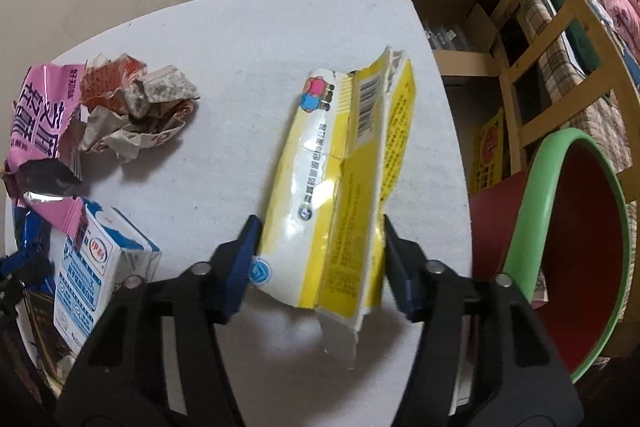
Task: Collect trash
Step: 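Grasp the yellow carton with the right gripper while the left grasps the blue wrapper, then carry the yellow carton and blue wrapper over the bin with both grippers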
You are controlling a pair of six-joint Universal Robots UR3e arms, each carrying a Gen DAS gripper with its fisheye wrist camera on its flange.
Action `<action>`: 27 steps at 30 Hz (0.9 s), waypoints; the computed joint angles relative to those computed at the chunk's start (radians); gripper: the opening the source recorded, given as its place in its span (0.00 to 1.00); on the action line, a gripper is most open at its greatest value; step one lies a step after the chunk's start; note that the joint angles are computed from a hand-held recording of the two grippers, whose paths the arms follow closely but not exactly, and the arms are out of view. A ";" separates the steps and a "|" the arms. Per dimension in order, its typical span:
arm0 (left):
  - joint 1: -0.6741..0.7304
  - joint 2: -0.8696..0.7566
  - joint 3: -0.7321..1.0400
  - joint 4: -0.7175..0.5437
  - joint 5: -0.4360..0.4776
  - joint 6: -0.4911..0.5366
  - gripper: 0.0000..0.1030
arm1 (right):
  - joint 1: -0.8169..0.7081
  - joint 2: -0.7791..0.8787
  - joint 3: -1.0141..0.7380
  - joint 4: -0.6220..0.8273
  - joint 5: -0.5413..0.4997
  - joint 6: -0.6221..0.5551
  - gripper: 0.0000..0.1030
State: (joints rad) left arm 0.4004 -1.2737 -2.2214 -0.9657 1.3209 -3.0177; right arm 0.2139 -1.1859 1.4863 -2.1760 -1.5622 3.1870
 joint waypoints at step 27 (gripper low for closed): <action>0.076 0.360 -0.004 -0.187 0.016 0.071 0.26 | -0.016 -0.436 0.311 -0.010 0.121 -0.087 0.44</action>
State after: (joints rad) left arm 0.4766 -0.9139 -2.2257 -1.1527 1.3371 -2.9469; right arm 0.1982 -1.6222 1.7970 -2.1860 -1.4410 3.0997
